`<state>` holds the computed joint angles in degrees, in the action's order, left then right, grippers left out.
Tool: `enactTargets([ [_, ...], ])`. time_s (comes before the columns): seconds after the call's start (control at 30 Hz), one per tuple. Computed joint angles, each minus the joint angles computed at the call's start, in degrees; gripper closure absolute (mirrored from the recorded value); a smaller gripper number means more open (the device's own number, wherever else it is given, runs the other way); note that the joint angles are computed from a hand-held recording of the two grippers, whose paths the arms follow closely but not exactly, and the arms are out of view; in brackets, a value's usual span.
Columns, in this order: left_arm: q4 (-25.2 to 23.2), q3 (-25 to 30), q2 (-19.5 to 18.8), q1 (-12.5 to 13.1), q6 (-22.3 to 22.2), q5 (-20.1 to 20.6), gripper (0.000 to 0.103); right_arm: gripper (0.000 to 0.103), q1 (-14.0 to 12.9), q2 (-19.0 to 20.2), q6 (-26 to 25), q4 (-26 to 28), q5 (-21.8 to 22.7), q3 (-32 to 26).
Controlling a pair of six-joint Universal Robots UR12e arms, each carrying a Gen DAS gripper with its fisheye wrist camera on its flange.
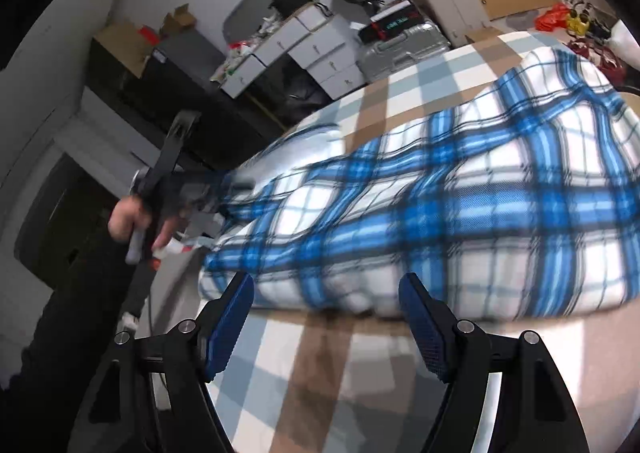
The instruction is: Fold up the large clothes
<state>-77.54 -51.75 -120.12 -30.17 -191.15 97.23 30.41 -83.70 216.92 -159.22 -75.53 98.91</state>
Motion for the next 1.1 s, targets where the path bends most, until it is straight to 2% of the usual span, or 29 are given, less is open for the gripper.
enactTargets([
  [0.03, 0.5, 0.2, 0.2, 0.5, -1.7, -2.3, 0.018, 0.027, 0.2, -0.1, -0.3, 0.4, 0.1, 0.1],
  [0.07, 1.3, -0.1, 0.6, 0.8, -1.7, -4.4, 0.017, 0.027, 0.4, -0.1, -0.7, 0.7, 0.3, 0.1],
  [0.13, 4.1, -0.5, 0.9, 0.7, 1.9, -9.9, 0.017, 0.026, 0.6, -0.1, -1.4, -0.3, 0.5, 0.2],
  [0.2, 3.2, 1.2, -0.2, -0.5, 7.4, -12.5, 0.017, 0.024, 0.8, 0.0, -2.7, -0.1, 0.7, 0.0],
  [0.23, 2.3, 1.6, -0.6, -0.9, 10.2, -12.7, 0.017, 0.024, 0.9, 0.3, -3.3, 0.1, 1.1, -0.3],
  [0.3, -2.8, 5.3, -3.6, -2.5, 16.3, -11.1, 0.017, 0.024, 1.0, 0.7, -4.0, 0.5, 1.8, -0.7],
  [0.33, -5.1, 6.9, -4.9, -2.9, 17.8, -10.1, 0.017, 0.024, 1.0, 0.9, -4.5, 0.4, 2.4, -0.7],
  [0.37, -7.3, 8.5, -6.4, -3.1, 18.5, -9.4, 0.017, 0.024, 0.9, 1.0, -4.7, 0.3, 2.8, -0.8],
  [0.43, -11.7, 11.2, -8.8, -2.7, 17.5, -10.7, 0.017, 0.024, 1.2, 0.6, -4.7, 0.0, 2.7, -0.2],
  [0.5, -13.7, 11.7, -9.7, -1.7, 15.4, -15.0, 0.018, 0.024, 1.2, 0.4, -4.7, 0.0, 2.3, 0.2],
  [0.53, -12.9, 10.8, -9.4, -1.1, 15.0, -17.2, 0.02, 0.024, 1.1, 0.3, -4.5, -0.2, 2.4, 0.4],
  [0.57, -11.7, 9.9, -9.0, -0.9, 15.2, -18.2, 0.036, 0.024, 1.1, 0.2, -4.3, -0.5, 2.5, 0.5],
  [0.6, -10.9, 9.4, -8.5, -0.7, 16.3, -19.2, 0.056, 0.024, 0.9, 0.2, -4.1, -0.8, 2.6, 0.7],
  [0.63, -9.9, 9.0, -8.2, -0.7, 16.8, -18.8, 0.066, 0.024, 0.8, 0.1, -4.0, -1.2, 2.8, 0.9],
  [0.67, -9.4, 8.8, -7.7, -0.5, 17.7, -19.6, 0.086, 0.024, 0.7, 0.0, -3.9, -1.6, 2.9, 1.1],
  [0.7, -9.1, 9.0, -7.5, -0.6, 18.7, -19.5, 0.102, 0.024, 0.5, 0.0, -3.9, -2.0, 3.1, 1.2],
  [0.83, -10.3, 12.0, -7.8, -2.0, 23.1, -15.7, 0.103, 0.024, 0.2, 0.1, -3.3, -2.8, 4.7, 1.5],
  [0.9, -9.0, 13.0, -8.0, -3.1, 24.9, -10.9, 0.103, 0.024, 0.2, 0.3, -3.1, -2.8, 5.1, 1.4],
  [1.0, -6.2, 14.9, -9.0, -3.2, 22.7, -5.2, 0.103, 0.024, 0.3, 0.2, -3.6, -2.6, 5.0, 1.4],
  [1.07, -6.2, 17.1, -11.1, -2.8, 18.3, -1.2, 0.103, 0.024, 0.4, 0.2, -3.7, -2.5, 4.8, 1.4],
  [1.1, -4.6, 16.8, -11.6, -2.9, 16.7, 1.6, 0.103, 0.024, 0.4, 0.1, -3.7, -2.5, 4.5, 1.4],
])
